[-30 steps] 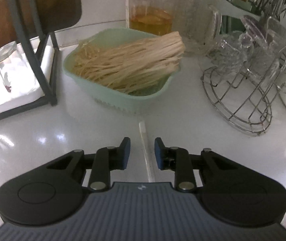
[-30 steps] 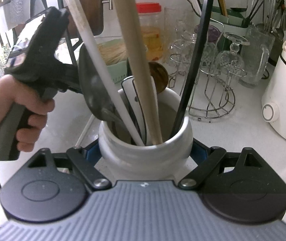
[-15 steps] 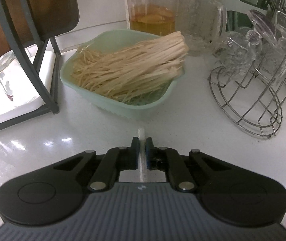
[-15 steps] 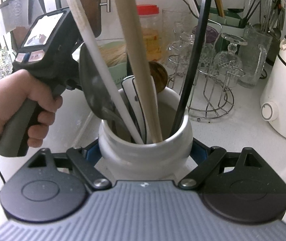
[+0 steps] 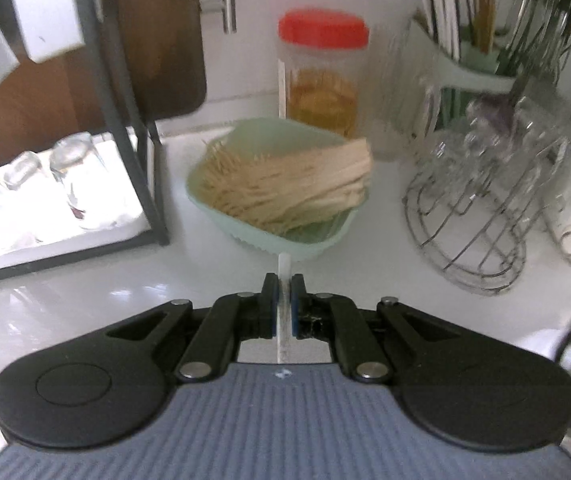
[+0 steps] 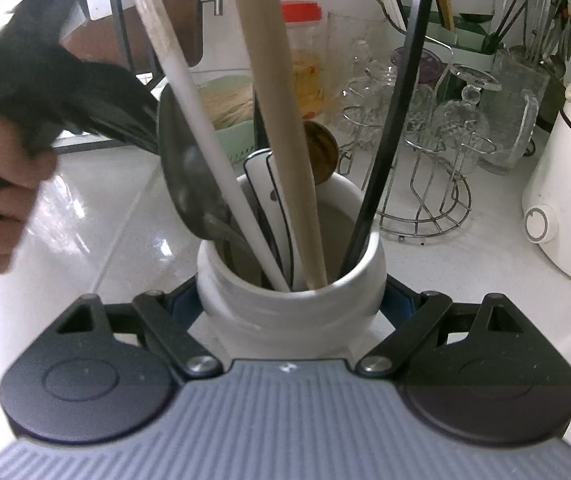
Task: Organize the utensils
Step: 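Close the left gripper on the thin white chopstick, then lift the white chopstick with the left gripper and carry it over the jar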
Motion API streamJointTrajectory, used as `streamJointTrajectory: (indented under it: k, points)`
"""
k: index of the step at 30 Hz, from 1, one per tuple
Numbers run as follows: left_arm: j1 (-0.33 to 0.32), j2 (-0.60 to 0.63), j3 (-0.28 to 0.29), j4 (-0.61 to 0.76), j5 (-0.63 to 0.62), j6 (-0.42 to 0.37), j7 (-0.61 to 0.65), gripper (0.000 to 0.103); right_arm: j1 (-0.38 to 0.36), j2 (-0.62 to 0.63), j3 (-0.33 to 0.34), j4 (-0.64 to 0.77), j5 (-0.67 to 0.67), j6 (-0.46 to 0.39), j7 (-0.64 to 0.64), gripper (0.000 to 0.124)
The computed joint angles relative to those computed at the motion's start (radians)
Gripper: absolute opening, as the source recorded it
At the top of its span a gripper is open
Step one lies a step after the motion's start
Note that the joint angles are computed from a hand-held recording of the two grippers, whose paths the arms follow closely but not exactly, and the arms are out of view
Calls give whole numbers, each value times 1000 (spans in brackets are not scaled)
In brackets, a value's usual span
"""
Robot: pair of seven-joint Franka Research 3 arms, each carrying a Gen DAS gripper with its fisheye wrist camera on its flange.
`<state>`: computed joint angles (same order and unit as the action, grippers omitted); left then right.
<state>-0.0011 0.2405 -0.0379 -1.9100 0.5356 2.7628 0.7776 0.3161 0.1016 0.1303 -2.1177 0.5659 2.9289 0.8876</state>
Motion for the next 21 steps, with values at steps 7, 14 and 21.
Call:
streamJointTrajectory:
  k: [7, 14, 21]
  points:
    - [20, -130, -10, -87, -16, 1, -14, 7, 16, 2, -20, 10, -110, -26, 108, 91]
    - [44, -236, -30, -161, -51, 0, -1, 7, 20, -8, -18, 2, -158, -33, 165, 91]
    - [48, -342, -53, -252, -92, 22, 32, 7, 25, -3, -17, 4, -180, -26, 195, 91]
